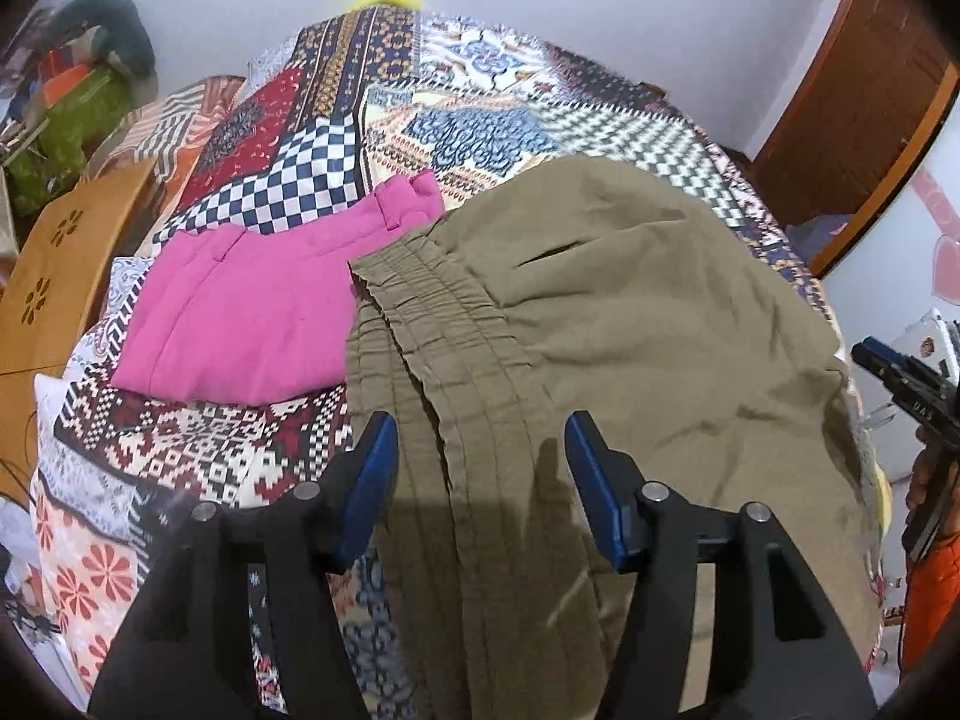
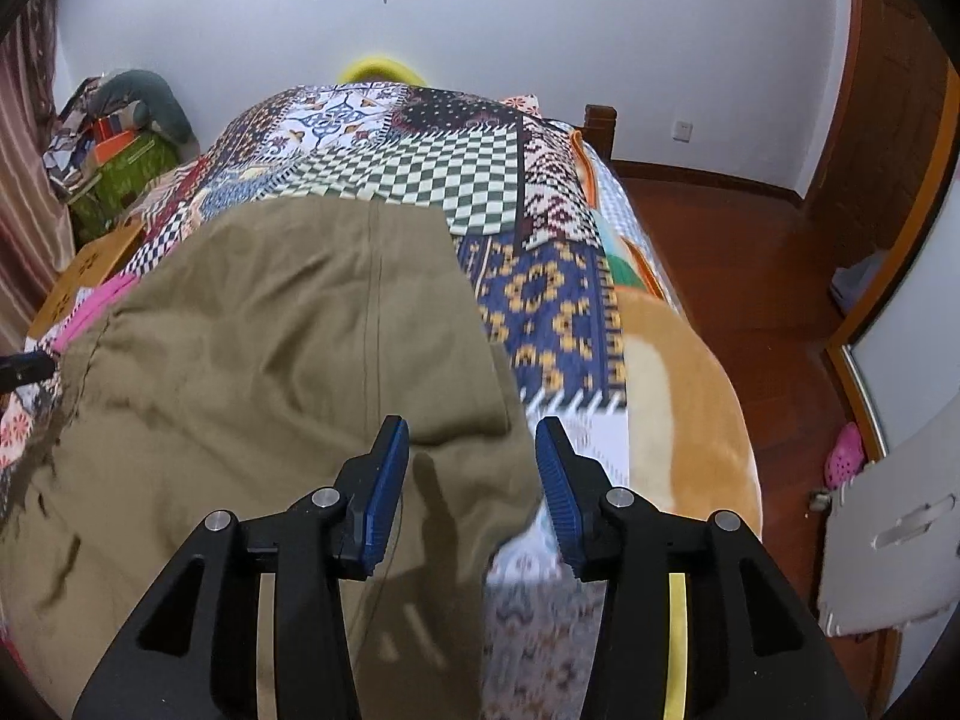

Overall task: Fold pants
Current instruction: 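Close the left gripper on the waistband while the right gripper closes on the hem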

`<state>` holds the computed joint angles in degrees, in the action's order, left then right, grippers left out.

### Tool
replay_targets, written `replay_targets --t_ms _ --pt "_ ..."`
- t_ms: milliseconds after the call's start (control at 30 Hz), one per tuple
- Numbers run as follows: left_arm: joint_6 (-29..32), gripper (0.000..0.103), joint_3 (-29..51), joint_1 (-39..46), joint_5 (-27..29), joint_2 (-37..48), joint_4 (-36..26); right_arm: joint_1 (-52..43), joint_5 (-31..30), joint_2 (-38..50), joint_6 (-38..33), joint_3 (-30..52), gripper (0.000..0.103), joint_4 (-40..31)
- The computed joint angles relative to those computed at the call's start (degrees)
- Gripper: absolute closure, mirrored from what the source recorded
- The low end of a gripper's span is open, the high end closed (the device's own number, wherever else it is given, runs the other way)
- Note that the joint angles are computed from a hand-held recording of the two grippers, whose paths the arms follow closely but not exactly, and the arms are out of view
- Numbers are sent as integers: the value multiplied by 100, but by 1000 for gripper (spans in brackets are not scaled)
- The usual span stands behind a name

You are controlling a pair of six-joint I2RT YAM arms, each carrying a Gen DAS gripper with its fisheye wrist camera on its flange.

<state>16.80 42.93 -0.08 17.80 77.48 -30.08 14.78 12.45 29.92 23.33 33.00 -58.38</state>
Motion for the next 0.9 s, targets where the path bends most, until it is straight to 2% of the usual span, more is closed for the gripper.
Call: replay_targets --t_ms 167,367,433,533,600,667,767,833,900 --pt "-197 43 35 -174 -76 526 317 -715 -472 518 -629 -252 63 718" --pt "-242 43 -45 -421 -199 565 695 -1553 -1572 1177 -1197 -542 63 1435" --pt "-210 49 -111 -529 -323 504 846 -1686 -1822 1275 -1245 -593 68 1547" --pt "-211 61 -235 -735 -684 409 1136 -1392 -1516 1205 -1168 -618 78 1561" --pt "-185 66 -200 -708 -584 471 1145 -1196 -1301 1140 -1122 -613 89 1516" --pt "-179 73 -201 -698 -588 479 1183 -1020 -1074 1085 -1113 -636 90 1507" --pt "-164 78 -217 -666 -573 467 1255 -711 -720 898 -1000 -686 92 1400" --pt "-179 88 -256 -668 -702 431 1353 -654 -624 850 -986 -705 92 1354" --pt "-163 87 -206 -617 -698 518 1355 -662 -617 829 -1007 -729 93 1264"
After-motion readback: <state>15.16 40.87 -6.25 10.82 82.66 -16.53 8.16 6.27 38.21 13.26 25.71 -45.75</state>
